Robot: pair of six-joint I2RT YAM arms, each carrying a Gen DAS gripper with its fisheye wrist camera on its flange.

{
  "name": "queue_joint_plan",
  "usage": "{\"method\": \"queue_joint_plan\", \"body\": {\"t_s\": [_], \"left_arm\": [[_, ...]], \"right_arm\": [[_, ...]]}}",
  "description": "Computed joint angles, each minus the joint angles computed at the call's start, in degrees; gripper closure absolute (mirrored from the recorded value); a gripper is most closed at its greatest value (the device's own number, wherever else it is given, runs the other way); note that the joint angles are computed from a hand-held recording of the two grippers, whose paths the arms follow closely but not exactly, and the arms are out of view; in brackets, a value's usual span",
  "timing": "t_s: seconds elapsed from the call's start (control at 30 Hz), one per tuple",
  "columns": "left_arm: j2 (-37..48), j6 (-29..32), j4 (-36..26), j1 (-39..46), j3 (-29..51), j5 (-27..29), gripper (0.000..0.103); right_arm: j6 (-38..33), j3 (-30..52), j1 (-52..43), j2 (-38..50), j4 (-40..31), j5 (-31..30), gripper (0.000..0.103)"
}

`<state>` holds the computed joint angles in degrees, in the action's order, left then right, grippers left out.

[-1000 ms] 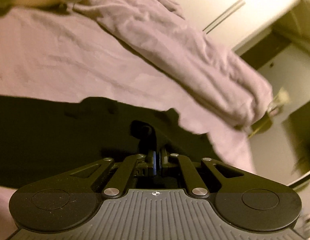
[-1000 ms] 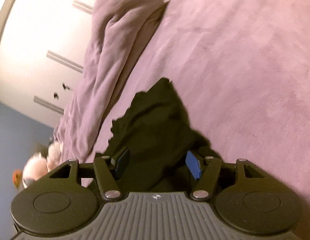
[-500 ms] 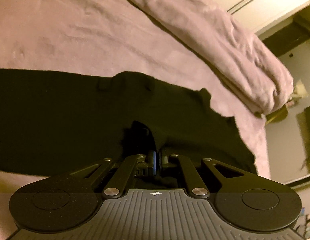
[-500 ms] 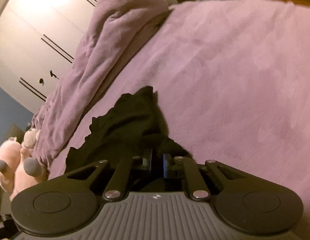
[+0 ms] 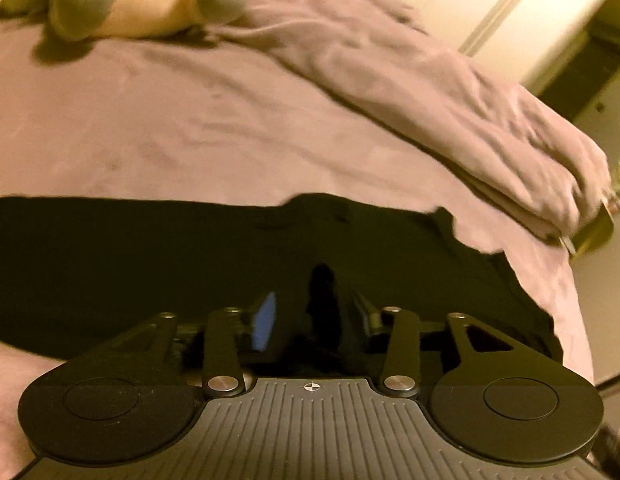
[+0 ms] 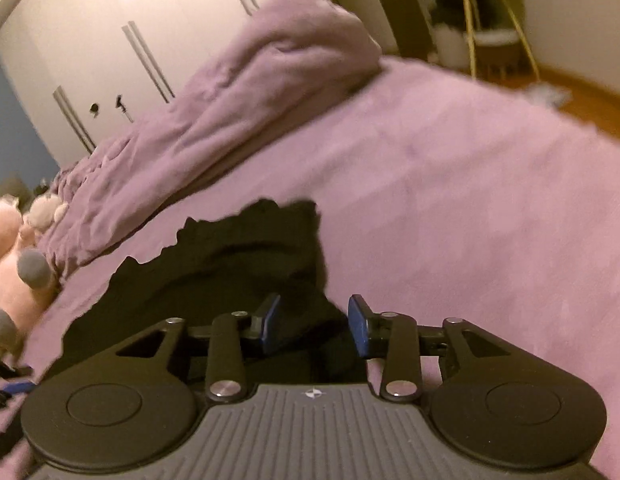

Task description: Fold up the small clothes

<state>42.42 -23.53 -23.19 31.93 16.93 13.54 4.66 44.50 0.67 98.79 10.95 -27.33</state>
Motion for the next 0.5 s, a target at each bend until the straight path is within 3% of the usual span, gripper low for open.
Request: {"method": "queue_joint_plan", "body": {"t_s": [0.1,0.27,0.37,0.43,0.5], "left_arm": [[2.3,-4.8,6.8,-12.2,-2.2,-7.6,0.049],[15.8,-7.5,18.8,-25.3,-3.7,-20.4,0.047],[17.6,-3.6,19.6,-26.3,-3.7,-24.8,0.048],[16.5,-2.5,18.9,-23.0,-4.5,-23.4,0.045],[14.2,-2.5,18.2,-18.5,-5.7,-20.5,0.044]], "right_arm": [[-2.6,2.1,5.5,1.4,0.0,3.3,0.067],[-11.4,7.1,16.7,10.6,5.5,12.9,0.071],[-16.9,11.4,19.1,17.3,8.3,21.0,0.075],[-16.9,12.7,17.1,19.4,10.6,18.6,0.078],[-16.6,13.2,16.0,19.9,11.6,20.3,0.077]]}}
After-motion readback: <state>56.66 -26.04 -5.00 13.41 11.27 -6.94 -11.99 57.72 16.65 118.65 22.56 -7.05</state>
